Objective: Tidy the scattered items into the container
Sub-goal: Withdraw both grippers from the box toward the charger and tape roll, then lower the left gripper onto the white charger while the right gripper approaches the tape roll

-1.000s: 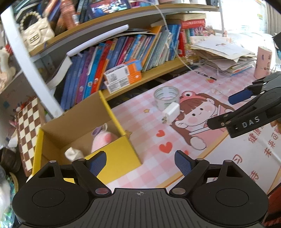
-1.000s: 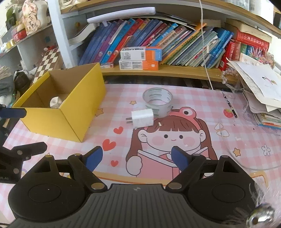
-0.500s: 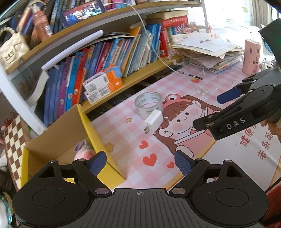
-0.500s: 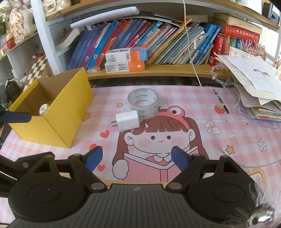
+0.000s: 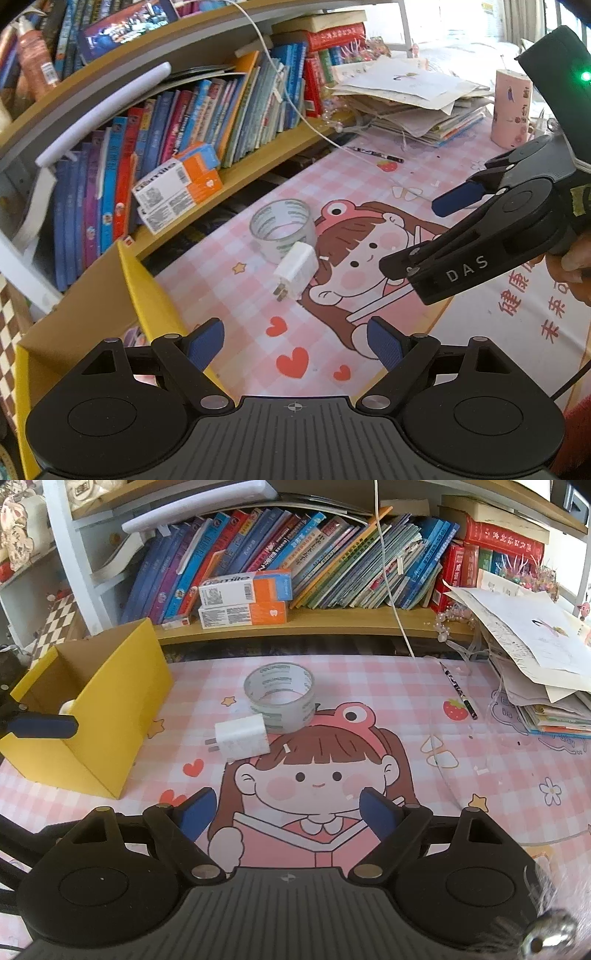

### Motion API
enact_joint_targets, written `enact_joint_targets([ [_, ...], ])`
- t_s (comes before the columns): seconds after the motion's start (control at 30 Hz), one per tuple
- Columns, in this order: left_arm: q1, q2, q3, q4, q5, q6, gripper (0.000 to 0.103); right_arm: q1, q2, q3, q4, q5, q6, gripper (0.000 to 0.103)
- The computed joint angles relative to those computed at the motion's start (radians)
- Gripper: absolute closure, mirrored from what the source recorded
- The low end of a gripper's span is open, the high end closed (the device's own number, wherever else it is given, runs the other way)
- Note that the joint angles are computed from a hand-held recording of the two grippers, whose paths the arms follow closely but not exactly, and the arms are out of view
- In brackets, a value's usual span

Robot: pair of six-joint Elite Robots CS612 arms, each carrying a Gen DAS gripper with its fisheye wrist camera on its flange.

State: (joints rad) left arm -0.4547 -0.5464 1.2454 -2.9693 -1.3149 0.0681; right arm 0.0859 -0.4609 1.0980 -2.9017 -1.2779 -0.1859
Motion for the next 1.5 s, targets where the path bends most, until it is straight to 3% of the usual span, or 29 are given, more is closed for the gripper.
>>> enact_joint_targets([
  [0.4,0.011,0.049,-0.075,0.039,-0.059,-0.008,0.018,-0.001,0.055,-0.096,0.071,0.004,-0.034,0.028],
  [0.6,0.016,0.07,-0.106,0.066,-0.07,-0.032,0.025,0.0,0.08,-0.147,0.109,0.015,-0.062,0.034],
  [0.83,0.023,0.104,-0.166,0.097,-0.088,-0.057,0.041,0.0,0.108,-0.204,0.149,0.026,-0.081,0.035],
  [1.2,0.025,0.159,-0.261,0.135,-0.066,-0.065,0.041,-0.002,0.149,-0.284,0.192,0.035,-0.083,0.035],
  [1.5,0.034,0.206,-0.348,0.204,-0.06,-0.079,0.047,-0.003,0.183,-0.345,0.236,0.037,-0.077,0.035],
])
